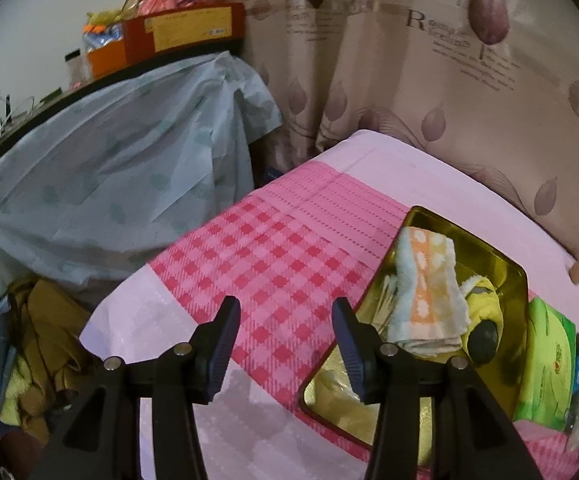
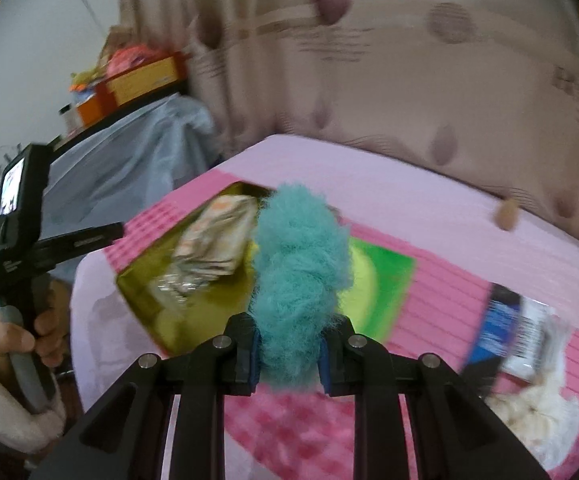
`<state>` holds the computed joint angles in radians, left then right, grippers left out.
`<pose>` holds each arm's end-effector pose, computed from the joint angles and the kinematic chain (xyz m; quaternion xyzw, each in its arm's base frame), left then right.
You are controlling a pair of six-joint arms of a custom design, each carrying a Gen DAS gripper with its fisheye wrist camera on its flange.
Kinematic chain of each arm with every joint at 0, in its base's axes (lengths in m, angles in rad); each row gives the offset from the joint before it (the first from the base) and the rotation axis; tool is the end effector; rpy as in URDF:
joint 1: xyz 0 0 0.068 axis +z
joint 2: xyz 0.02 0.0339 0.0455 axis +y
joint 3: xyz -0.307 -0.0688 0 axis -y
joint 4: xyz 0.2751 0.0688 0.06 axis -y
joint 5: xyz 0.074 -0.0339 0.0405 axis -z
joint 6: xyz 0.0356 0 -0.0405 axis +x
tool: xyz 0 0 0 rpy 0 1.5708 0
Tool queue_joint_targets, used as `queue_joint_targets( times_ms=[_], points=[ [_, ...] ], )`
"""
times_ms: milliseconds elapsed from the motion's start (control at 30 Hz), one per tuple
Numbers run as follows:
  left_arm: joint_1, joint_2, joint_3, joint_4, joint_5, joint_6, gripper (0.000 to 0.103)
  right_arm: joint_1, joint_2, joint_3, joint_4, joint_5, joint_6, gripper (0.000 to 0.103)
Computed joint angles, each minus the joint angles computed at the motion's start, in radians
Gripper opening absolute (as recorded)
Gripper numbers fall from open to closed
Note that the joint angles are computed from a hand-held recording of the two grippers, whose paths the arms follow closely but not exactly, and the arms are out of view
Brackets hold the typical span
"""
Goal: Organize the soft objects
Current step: 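Carry the teal pom-pom into the gold tin and open the right tool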
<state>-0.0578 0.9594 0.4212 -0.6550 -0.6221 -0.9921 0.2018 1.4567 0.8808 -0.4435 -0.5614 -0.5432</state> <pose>0.1496 0.0121 0.1797 -0.4724 0.8090 0.1706 0.3053 0.2931 0.0793 0.2303 -0.4067 0.8337 0.2183 0.3030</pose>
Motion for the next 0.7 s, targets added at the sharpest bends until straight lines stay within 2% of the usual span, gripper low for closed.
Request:
queue_joint_targets(
  times_ms=[233,500,700],
  points=[
    [0.091,-0.079,-0.023,-0.013,0.04,-0.005,0.049,0.182,0.031,-0.019,0.032,0.084,0.044,0.021],
    [0.155,-0.1,-0.037,-0.007,0.083,0.001,0.049,0.293,0.106,-0.03,0.076,0.159,0.067,0.021],
    [0.164,-0.104,-0.041,0.006,0.099,0.014,0.049,0.318,0.148,-0.034,0.109,0.193,0.078,0.022]
  ],
)
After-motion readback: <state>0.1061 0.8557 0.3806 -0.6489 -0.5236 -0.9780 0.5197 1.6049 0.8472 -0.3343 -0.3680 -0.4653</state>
